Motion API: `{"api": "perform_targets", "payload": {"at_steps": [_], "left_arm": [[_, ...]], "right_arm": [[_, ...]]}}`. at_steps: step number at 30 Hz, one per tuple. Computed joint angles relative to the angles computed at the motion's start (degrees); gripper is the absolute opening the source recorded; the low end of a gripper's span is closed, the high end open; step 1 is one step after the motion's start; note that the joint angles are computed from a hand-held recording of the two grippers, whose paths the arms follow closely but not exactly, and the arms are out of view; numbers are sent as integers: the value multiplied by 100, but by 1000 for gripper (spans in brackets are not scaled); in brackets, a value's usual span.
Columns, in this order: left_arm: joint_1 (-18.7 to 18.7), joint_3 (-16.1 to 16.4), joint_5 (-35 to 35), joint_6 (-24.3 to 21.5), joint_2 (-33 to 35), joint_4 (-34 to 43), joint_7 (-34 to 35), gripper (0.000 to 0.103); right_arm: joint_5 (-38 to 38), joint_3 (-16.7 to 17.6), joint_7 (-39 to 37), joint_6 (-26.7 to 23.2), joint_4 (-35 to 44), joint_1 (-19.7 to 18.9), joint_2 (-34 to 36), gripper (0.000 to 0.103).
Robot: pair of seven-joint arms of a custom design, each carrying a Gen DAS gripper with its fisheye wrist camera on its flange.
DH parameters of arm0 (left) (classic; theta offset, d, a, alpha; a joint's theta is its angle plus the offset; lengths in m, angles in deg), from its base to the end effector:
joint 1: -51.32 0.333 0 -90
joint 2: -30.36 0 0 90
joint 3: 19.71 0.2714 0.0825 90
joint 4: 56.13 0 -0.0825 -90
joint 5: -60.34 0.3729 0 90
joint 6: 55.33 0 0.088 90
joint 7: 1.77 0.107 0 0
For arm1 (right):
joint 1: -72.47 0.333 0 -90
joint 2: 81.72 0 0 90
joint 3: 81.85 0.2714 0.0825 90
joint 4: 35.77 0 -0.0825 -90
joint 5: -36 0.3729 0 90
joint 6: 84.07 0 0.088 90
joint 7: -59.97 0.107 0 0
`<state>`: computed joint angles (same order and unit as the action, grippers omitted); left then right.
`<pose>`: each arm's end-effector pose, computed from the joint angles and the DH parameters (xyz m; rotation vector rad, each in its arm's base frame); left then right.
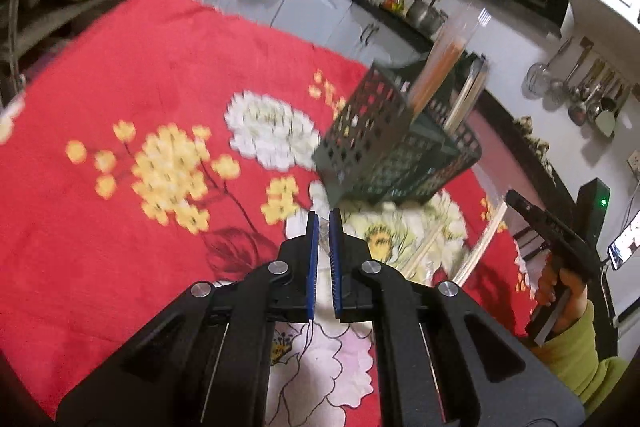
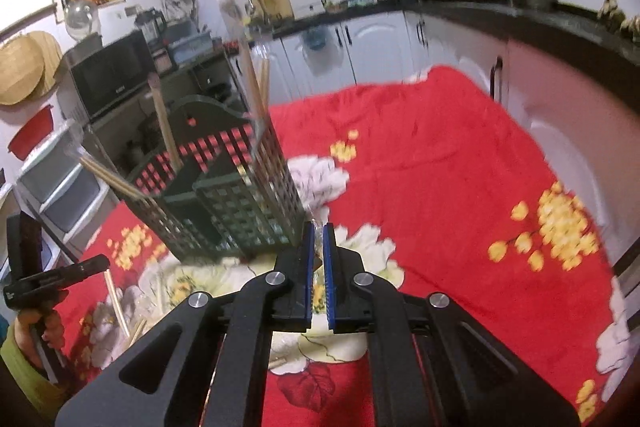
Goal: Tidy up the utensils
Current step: 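Close the left tool on a chopstick while the right tool grasps another, then lift both held chopsticks up over the green caddy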
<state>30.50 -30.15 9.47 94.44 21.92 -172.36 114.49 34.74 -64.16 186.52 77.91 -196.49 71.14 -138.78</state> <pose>0.4827 -0.2783 0.5488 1.5297 -2.2974 1.4253 0.3290 0.1070 0.5455 -1.2884 1.8059 -0.7428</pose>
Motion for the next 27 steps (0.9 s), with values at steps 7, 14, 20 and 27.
{"api": "perform_targets", "payload": {"at_steps": [7, 14, 20, 27], "left_arm": [[-146, 111, -300, 396, -337, 28, 377, 3], [-413, 194, -646, 565, -462, 233, 869, 3], [-586, 194, -956, 528, -466, 484, 1297, 3], [-652, 84, -1156, 518, -301, 923, 1629, 3]], "right_arm": [[-123, 137, -17, 88, 73, -55, -445, 5], [-158, 221, -208, 125, 222, 9, -717, 5], [-177, 307, -375, 160, 381, 18, -839, 5], [-193, 380, -522, 241, 640, -72, -802, 4]]}}
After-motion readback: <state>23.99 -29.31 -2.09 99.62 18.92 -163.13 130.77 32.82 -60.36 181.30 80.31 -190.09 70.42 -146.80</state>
